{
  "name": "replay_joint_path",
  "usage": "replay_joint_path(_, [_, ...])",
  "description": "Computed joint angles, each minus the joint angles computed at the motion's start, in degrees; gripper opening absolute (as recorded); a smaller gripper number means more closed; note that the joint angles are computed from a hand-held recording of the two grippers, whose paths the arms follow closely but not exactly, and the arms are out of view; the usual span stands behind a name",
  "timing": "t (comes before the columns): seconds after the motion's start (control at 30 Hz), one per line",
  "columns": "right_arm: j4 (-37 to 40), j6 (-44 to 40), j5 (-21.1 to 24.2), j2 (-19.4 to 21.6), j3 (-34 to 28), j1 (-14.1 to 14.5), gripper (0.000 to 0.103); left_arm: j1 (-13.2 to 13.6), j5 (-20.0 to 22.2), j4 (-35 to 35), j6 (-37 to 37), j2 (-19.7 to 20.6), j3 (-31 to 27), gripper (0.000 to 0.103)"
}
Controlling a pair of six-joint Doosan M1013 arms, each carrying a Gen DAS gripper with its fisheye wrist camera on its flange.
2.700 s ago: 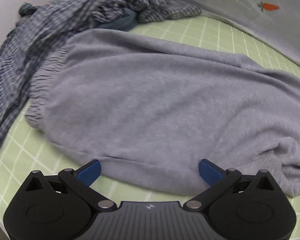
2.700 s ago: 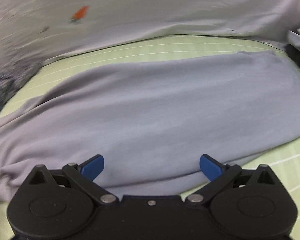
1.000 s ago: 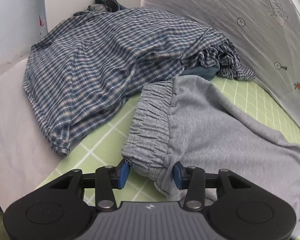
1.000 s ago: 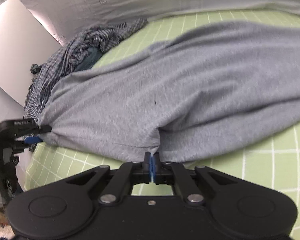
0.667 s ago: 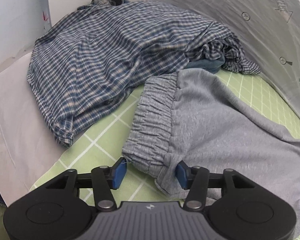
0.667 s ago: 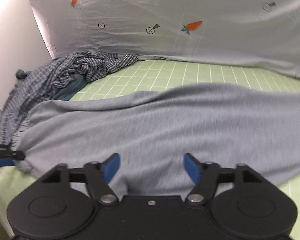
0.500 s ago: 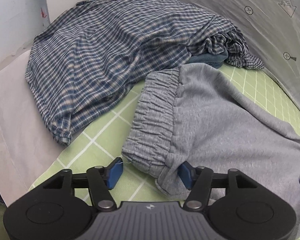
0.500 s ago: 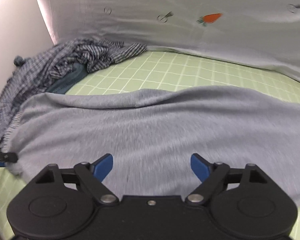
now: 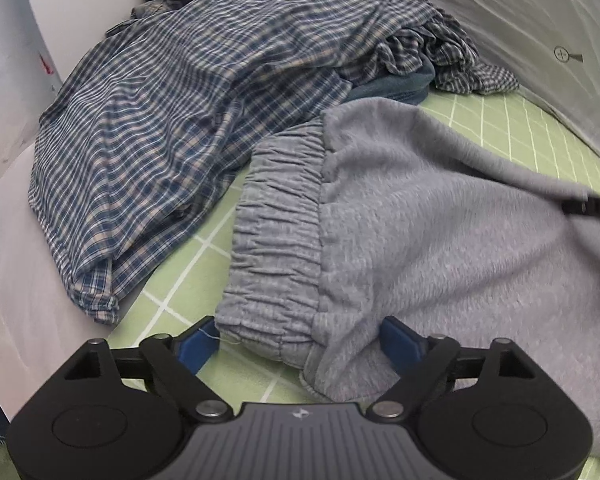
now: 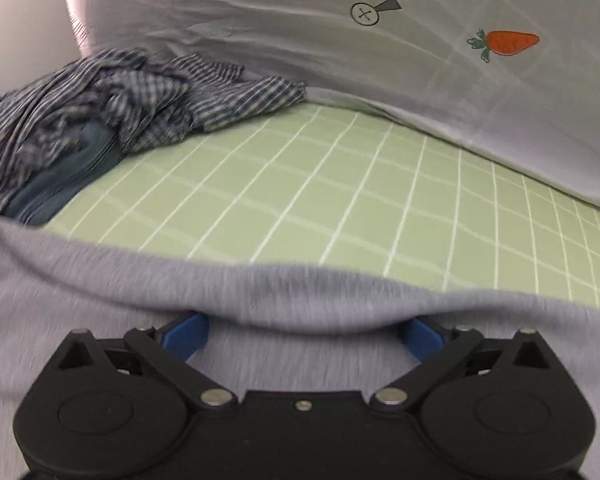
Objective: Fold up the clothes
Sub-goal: 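Release the waistband with the left gripper and smooth the folded sweatpants with both grippers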
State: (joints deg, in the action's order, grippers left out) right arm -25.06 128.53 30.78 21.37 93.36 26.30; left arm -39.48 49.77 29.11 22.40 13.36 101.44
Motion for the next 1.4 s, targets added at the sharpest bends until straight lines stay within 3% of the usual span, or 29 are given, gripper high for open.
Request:
replay_joint_path(0.2, [-4.65,11.78,-0.03,0.99,-1.43,-1.11,0.103,0.18,0.36,-0.82,0.04,-0.07,-0.11,0.089])
replay_joint_path(0.33, [-9.08,18.48,-0.55,-1.23,1.08,-1.04,0.103,0.55,0.27,-2.12,-2.21,-0.78,0.35,0.089])
replay_joint_path(0.43, [-10.11,19.51,-0.06,-4.04,4.53,-0.64,0.103,1.1,-2.1,-4.1,-2.79,-1.88,1.34,0.089])
replay_joint_path(0.8, [-11.13,20.29,2.27,-11.99,15.98,4.23,0.103,-1.12,-5.64,-5.54,-2.52,-3.88,3.54,0.089])
replay_joint_path(1.07, [-11.54,20.78,3.5,-15.17,19.45,6.95,0.103,-1.53,-6.91,-4.0,-9.27,-4.95,5.34,0.089])
replay_joint_path(1.4, [-3.98,13.48,5.26,-16.93,20.04,6.64,0.103,-1.25,-6.82,-1.13,-15.97,-4.23,4.75,0.09])
